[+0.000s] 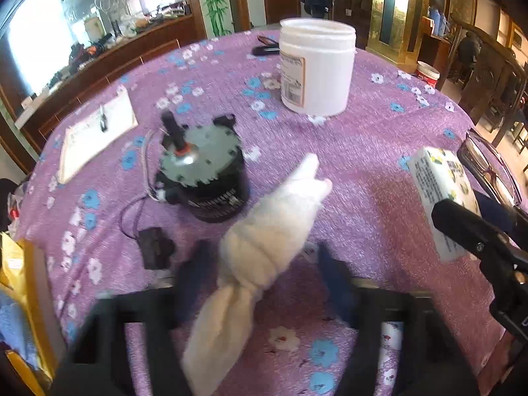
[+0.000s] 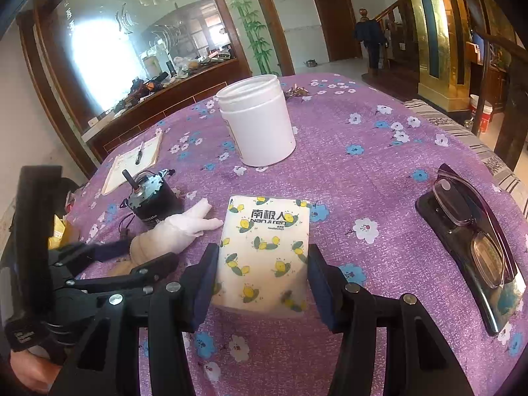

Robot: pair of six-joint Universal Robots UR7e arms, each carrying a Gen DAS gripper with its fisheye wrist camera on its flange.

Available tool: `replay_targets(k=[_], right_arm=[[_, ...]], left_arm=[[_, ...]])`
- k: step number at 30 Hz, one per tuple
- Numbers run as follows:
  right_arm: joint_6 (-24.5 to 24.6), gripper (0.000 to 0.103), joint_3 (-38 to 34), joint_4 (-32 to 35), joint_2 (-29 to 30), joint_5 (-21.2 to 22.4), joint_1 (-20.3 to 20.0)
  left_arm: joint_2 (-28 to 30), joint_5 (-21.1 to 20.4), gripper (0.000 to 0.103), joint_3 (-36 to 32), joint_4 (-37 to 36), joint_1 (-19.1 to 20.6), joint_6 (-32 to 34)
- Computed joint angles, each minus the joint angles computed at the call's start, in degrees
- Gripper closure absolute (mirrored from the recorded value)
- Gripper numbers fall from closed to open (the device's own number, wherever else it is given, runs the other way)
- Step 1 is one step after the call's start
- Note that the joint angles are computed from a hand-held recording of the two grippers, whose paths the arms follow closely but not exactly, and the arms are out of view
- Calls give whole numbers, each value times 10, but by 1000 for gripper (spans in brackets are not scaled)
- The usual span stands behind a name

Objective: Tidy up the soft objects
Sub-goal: 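Grasp the white plush toy with the left tool while the right grasps the tissue pack, then carry the white plush and tissue pack into the foam box and release both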

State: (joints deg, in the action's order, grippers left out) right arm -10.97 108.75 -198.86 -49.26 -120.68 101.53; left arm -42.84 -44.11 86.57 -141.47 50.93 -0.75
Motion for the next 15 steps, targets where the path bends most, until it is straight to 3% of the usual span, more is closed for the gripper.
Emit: replay_targets(k=[6,15], right_arm=[[-15,47,2,-8,2,11,2],[-85,47,11,-37,12,64,15]], left_arm=[[-32,-18,59,40,-44,0,-25],[-124,-33,59,151,-131,-30,-34]])
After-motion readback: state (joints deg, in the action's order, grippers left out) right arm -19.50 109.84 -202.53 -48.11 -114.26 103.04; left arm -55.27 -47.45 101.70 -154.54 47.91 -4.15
